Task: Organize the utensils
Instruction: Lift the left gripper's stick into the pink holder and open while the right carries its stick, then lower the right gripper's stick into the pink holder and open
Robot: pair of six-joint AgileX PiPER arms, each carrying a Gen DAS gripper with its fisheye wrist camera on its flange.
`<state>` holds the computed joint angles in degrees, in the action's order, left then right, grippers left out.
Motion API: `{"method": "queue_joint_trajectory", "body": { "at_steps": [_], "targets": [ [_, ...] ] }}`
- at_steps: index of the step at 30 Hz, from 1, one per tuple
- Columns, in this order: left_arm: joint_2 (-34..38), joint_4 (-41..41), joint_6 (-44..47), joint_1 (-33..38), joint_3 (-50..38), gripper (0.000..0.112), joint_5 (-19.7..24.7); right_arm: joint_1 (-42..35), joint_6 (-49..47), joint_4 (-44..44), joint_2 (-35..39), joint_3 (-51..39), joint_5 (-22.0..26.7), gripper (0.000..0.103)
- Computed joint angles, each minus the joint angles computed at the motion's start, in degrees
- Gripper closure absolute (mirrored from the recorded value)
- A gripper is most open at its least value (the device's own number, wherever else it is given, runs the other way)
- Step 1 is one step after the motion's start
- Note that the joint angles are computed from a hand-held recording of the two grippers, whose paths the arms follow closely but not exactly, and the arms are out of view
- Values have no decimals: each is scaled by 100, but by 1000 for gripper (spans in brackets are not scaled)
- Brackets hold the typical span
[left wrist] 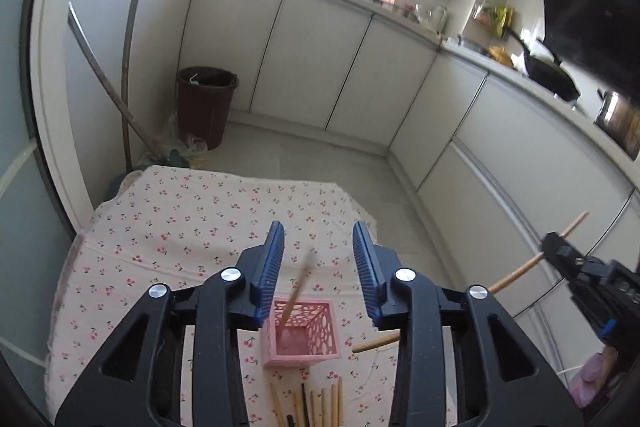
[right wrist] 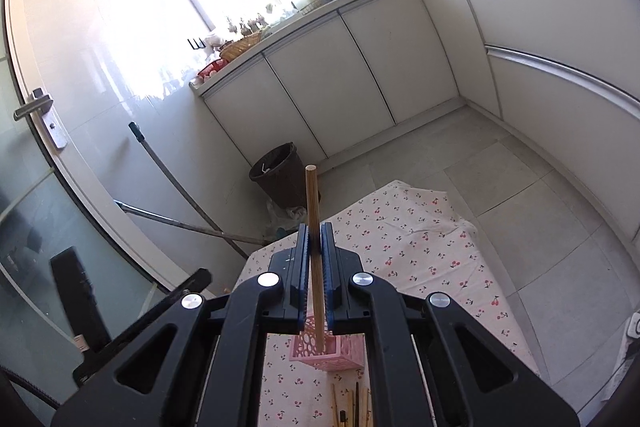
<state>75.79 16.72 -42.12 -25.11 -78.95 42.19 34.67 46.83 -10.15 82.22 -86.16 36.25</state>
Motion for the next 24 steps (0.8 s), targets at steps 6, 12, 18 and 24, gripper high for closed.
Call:
{"method": "queue_joint_trajectory", "body": {
  "at_steps": [6, 12, 18, 24],
  "targets": [
    [-293, 345, -450, -92, -9, 75, 409, 39, 157, -144, 192, -8, -68, 97],
    [-249, 172, -348, 8, -96, 74, 519, 180, 389, -426, 617, -343, -25, 97],
    [-68, 15, -161, 66, -77, 71, 672, 427, 658, -743, 1024, -486, -71, 93],
    [-115, 295, -248, -186, 29, 67, 870, 691, 728, -1112, 967, -451, 202, 89]
  ]
}}
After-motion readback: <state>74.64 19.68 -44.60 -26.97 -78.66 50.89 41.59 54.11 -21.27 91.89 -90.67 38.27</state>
